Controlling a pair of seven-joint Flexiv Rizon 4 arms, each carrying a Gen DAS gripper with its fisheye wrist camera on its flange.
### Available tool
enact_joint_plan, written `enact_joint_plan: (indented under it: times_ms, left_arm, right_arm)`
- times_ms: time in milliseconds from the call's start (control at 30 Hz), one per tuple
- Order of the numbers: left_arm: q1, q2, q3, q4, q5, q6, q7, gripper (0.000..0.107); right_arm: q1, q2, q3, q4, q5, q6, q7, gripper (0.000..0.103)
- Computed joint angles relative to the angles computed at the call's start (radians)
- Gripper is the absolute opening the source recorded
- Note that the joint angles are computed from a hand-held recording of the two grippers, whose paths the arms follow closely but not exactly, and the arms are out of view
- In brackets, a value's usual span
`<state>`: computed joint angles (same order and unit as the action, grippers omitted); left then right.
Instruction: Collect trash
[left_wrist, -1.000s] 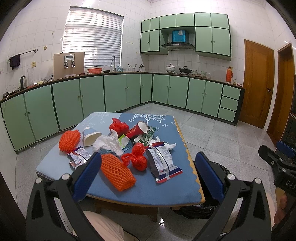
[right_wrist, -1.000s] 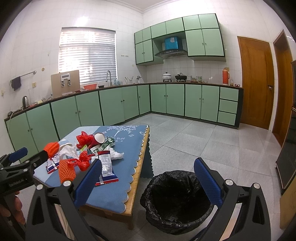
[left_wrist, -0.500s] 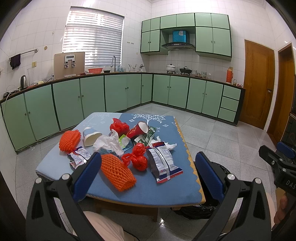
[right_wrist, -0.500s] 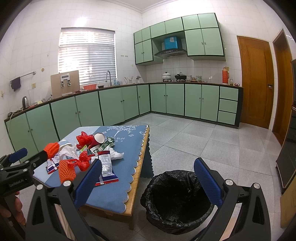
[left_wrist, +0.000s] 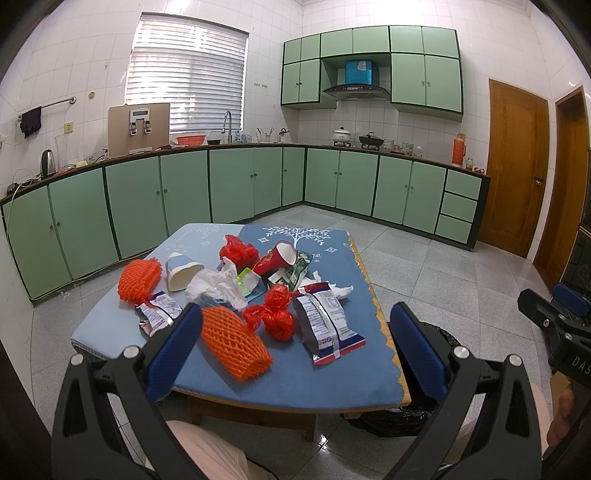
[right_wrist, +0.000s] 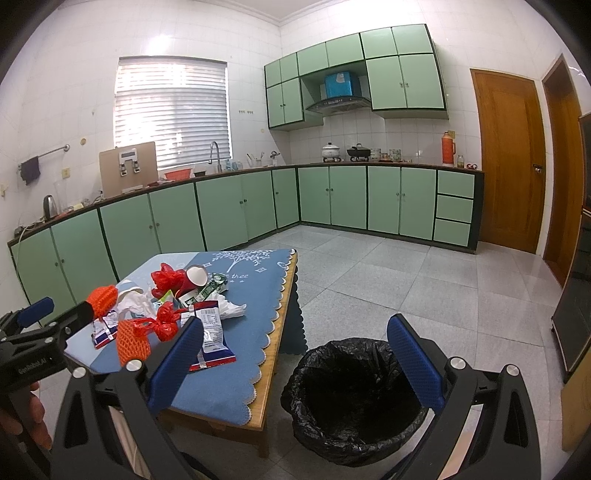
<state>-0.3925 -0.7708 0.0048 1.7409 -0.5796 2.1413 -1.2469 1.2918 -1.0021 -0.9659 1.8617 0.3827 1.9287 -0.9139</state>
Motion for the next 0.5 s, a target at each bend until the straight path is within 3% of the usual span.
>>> enact_joint_plan:
  times_ms: [500]
  left_arm:
    - [0.004, -0.003, 0.004, -0.010, 0.000, -0.013, -0.001, 0.098]
  right_arm:
    - [-0.008, 0.001, 0.006, -0.008, -0.002, -0.002, -0.003, 0.097]
